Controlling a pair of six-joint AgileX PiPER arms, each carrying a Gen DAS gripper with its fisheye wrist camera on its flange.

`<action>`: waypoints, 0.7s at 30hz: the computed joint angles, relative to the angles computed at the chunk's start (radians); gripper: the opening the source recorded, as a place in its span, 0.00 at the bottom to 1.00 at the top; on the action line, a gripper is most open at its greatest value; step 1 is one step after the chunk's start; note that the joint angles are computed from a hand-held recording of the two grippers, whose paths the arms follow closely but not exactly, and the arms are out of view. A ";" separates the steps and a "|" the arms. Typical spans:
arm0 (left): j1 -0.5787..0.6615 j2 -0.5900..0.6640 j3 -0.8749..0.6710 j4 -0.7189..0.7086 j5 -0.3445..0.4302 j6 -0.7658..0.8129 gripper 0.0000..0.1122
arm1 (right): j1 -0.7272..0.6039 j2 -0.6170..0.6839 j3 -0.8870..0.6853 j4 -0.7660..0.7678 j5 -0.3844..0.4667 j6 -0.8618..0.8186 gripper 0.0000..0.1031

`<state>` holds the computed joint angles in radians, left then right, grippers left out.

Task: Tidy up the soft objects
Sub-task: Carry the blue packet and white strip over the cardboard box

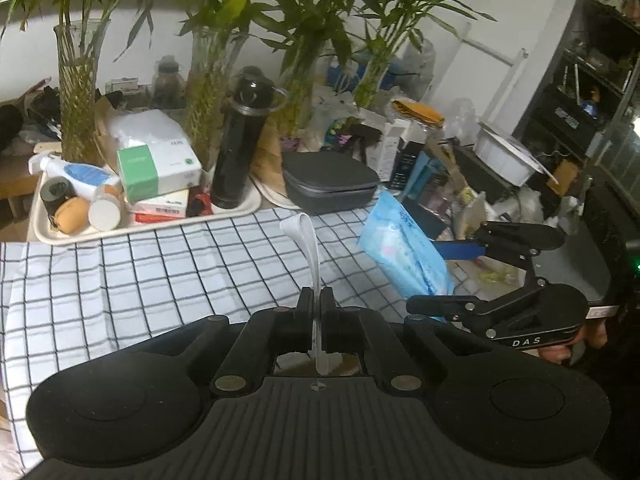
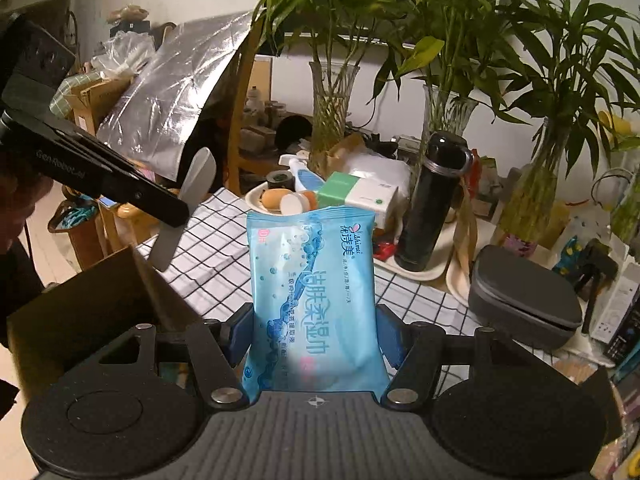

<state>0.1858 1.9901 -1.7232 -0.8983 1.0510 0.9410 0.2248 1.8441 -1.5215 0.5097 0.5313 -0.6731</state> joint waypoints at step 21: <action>-0.048 -0.176 0.200 0.279 -0.036 -0.103 0.04 | 0.004 -0.149 0.210 0.099 -0.131 -0.040 0.64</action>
